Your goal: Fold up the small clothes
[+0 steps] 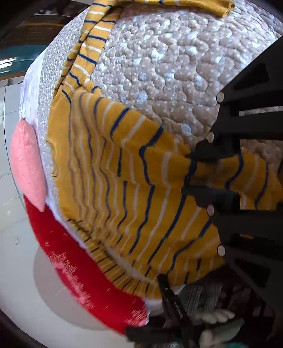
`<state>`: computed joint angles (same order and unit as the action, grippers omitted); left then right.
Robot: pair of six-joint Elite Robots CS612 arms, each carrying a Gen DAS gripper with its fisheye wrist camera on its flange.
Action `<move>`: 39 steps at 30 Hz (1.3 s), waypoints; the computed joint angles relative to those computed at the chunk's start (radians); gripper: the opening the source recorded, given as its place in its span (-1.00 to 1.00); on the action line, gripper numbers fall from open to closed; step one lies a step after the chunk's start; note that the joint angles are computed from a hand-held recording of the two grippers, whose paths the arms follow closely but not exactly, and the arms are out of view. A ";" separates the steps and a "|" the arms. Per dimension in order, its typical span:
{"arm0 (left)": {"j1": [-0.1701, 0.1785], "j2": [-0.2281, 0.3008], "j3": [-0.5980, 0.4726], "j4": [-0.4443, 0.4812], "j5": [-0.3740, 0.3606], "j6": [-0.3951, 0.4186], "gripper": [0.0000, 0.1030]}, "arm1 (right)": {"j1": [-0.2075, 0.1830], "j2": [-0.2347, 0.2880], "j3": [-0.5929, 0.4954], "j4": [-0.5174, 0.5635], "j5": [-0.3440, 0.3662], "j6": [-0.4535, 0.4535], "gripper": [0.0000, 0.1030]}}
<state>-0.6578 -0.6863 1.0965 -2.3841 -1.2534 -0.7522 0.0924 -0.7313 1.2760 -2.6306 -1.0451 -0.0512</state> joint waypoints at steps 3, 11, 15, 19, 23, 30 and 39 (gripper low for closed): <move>0.009 -0.031 0.059 0.008 0.002 -0.100 -0.85 | -0.020 0.000 0.010 0.015 0.027 0.022 -0.71; -0.006 -0.061 0.125 -0.071 0.069 -0.176 -0.82 | -0.073 -0.046 0.115 -0.143 -0.033 0.150 -0.35; -0.014 -0.060 0.117 -0.112 0.103 -0.174 -0.53 | -0.082 -0.082 0.157 -0.232 -0.281 0.111 0.11; -0.017 -0.039 0.080 -0.124 0.071 -0.152 -0.44 | -0.078 -0.076 0.155 -0.225 -0.402 0.046 0.26; -0.027 -0.014 0.028 -0.085 0.047 -0.122 -0.44 | -0.068 -0.038 0.129 -0.229 -0.529 -0.009 0.33; -0.039 0.006 -0.029 -0.039 0.066 -0.088 -0.44 | -0.117 -0.028 0.068 -0.242 -0.522 0.032 -0.79; -0.036 0.043 -0.087 -0.040 -0.002 -0.084 -0.44 | -0.252 0.017 -0.127 -0.174 -0.601 0.387 -0.89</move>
<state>-0.6934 -0.6436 1.0097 -2.4245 -1.2550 -0.8359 -0.1596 -0.7144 1.1491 -2.8047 -1.6464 0.3357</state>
